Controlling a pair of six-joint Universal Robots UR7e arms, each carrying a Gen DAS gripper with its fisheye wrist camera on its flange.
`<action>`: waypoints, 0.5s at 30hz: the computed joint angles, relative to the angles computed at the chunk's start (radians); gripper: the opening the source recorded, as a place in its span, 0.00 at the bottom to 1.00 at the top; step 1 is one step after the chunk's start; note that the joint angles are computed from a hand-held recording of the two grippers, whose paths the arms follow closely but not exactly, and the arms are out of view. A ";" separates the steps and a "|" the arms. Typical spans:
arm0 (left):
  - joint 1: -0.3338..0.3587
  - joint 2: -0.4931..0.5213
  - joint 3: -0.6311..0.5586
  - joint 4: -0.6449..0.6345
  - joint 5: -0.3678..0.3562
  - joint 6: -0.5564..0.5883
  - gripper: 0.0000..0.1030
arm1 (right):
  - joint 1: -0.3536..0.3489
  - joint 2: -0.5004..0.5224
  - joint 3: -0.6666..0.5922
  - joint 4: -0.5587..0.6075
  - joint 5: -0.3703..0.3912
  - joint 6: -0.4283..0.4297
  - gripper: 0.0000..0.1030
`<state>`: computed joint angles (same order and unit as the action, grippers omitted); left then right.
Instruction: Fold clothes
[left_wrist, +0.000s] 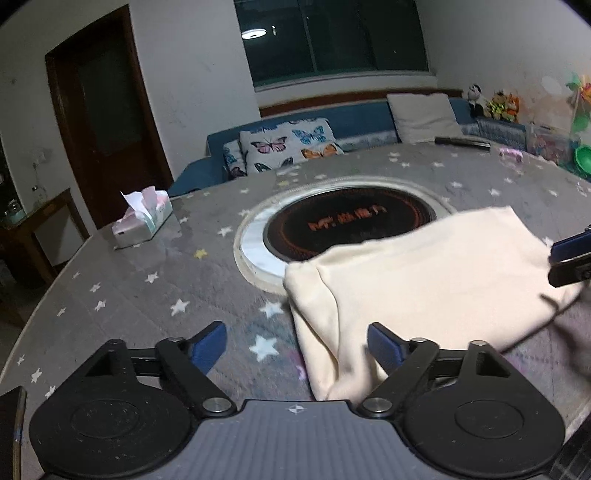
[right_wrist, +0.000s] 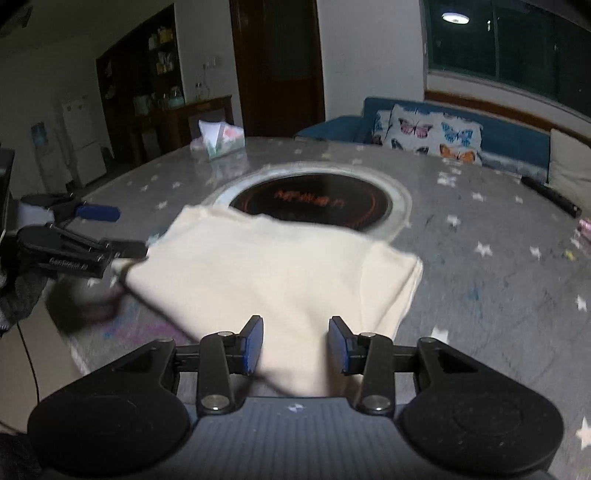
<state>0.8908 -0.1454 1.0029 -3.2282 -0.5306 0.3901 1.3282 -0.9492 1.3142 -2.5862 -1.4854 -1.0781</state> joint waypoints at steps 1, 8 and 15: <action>0.002 0.005 -0.011 0.008 0.005 -0.003 0.85 | 0.001 0.011 -0.013 -0.004 0.004 0.010 0.38; 0.021 0.000 -0.012 0.065 0.026 -0.060 0.88 | 0.005 0.056 -0.075 0.027 -0.041 0.042 0.38; 0.030 0.049 -0.129 0.063 0.017 -0.002 0.91 | 0.026 0.081 -0.114 0.019 -0.023 0.029 0.45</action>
<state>0.9210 -0.0967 0.8738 -3.1655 -0.5134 0.3878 1.3539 -0.8682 1.2006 -2.5670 -1.5087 -1.0489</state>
